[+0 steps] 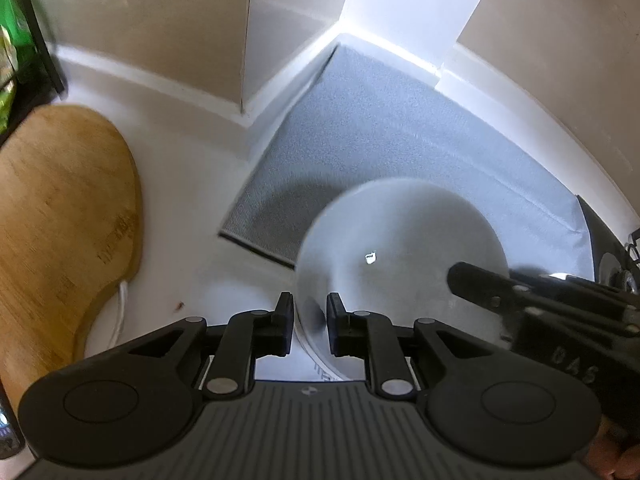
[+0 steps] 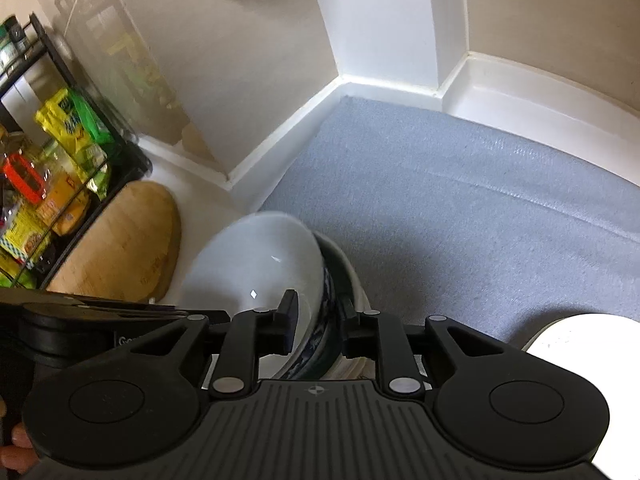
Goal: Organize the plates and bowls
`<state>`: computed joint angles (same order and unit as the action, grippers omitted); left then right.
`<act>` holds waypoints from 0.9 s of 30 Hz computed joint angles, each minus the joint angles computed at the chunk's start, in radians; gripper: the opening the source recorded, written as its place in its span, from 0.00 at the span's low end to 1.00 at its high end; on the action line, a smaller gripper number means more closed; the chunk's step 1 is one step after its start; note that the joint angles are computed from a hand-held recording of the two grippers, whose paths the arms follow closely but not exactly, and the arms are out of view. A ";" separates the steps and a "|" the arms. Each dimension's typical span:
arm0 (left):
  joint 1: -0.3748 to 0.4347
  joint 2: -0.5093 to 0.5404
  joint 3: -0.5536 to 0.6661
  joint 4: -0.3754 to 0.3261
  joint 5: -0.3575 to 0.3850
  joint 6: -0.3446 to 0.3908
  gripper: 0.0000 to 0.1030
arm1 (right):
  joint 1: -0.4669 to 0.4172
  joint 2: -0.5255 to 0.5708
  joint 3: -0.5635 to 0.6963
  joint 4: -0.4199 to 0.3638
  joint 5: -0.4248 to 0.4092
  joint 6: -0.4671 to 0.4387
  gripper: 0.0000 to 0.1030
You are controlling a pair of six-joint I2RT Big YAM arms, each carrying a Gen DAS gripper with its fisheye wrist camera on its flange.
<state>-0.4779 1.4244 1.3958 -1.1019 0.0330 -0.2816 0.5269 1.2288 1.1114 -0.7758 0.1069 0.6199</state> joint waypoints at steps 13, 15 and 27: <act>0.026 -0.033 -0.015 0.057 0.022 -0.026 0.83 | -0.043 -0.030 -0.026 -0.009 0.019 -0.013 0.58; 0.030 -0.020 -0.019 0.049 0.036 -0.040 0.83 | -0.061 -0.019 -0.033 -0.006 -0.027 0.013 0.60; 0.062 0.029 -0.053 0.069 0.114 -0.123 0.83 | -0.077 0.050 -0.040 0.015 -0.126 0.088 0.65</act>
<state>-0.4160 1.4534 1.3433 -1.0327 0.1465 -0.4047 0.4504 1.2786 1.0716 -0.7610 -0.0189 0.7082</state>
